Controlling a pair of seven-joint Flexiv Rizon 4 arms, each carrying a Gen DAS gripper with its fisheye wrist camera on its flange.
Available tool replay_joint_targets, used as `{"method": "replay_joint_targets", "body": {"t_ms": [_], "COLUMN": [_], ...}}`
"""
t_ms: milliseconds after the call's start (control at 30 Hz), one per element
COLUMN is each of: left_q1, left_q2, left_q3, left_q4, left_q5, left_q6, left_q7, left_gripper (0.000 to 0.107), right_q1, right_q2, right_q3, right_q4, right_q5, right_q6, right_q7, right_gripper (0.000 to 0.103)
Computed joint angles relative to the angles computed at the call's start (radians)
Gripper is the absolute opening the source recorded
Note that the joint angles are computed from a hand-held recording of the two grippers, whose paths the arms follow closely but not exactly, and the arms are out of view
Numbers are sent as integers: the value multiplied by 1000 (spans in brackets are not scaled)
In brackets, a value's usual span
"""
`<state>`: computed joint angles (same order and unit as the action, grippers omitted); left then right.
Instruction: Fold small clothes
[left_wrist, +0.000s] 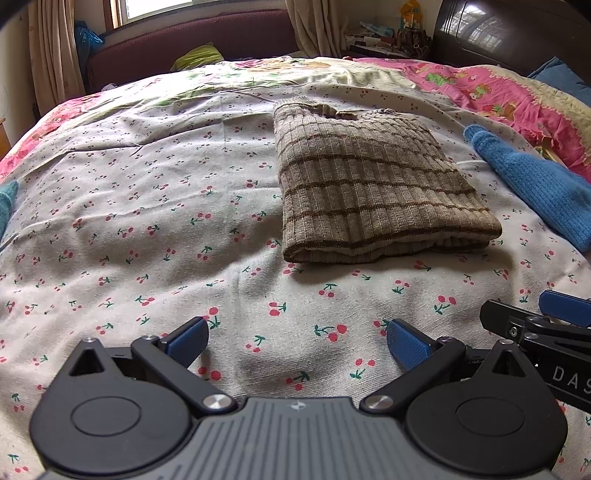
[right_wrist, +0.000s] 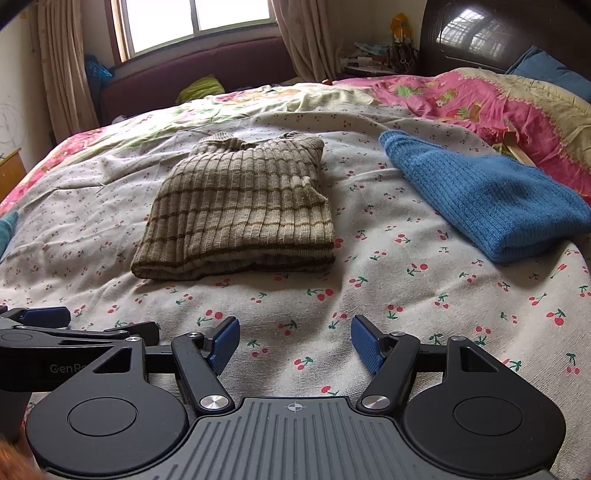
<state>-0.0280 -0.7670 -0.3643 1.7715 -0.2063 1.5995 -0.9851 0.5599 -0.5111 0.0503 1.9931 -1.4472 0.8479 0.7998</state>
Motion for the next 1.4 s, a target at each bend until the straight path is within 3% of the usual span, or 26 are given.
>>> {"method": "replay_joint_targets", "body": {"t_ms": [1400], "left_q1": [-39], "left_q2": [-9], "left_q3": [46], "left_q4": [-22], "left_q5": [-2], "left_q6": [-13], "left_q7": [-28], "left_gripper": [103], "right_q1": [-4], "right_q2": [-13], "right_q3": [-9], "right_q4": [-8], "right_q5": [17], "right_q6": [26], "right_q7": [-8], "right_gripper": [69]}}
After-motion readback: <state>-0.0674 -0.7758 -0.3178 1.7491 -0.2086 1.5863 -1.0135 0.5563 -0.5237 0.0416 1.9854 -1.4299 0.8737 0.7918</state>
